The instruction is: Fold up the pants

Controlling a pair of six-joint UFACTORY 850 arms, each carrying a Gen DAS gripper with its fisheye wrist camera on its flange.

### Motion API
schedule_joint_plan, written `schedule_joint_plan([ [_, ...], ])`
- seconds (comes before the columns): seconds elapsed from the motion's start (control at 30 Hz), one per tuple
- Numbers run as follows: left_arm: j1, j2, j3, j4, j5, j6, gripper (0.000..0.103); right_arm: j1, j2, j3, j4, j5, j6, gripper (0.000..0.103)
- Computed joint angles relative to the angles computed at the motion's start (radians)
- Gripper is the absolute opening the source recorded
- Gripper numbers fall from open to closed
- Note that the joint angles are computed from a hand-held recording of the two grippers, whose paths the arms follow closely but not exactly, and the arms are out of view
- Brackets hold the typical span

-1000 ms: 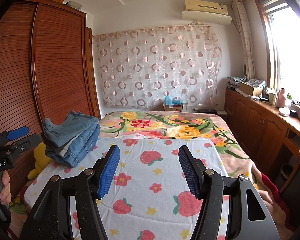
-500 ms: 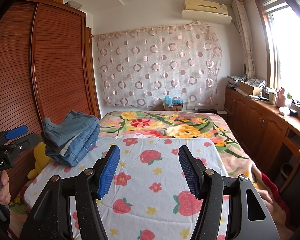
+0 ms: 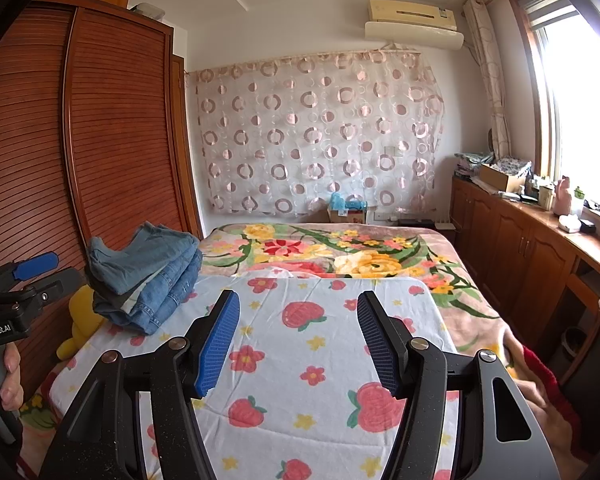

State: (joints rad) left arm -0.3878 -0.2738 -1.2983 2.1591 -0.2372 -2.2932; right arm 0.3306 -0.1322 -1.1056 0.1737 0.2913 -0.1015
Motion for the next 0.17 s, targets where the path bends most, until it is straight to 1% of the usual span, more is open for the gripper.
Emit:
schedule_joint_plan([
  [0.17,-0.002,-0.002,-0.001,0.001,-0.001,-0.001,0.088,0.0,0.0,0.0,0.002,0.001,-0.002,0.063],
])
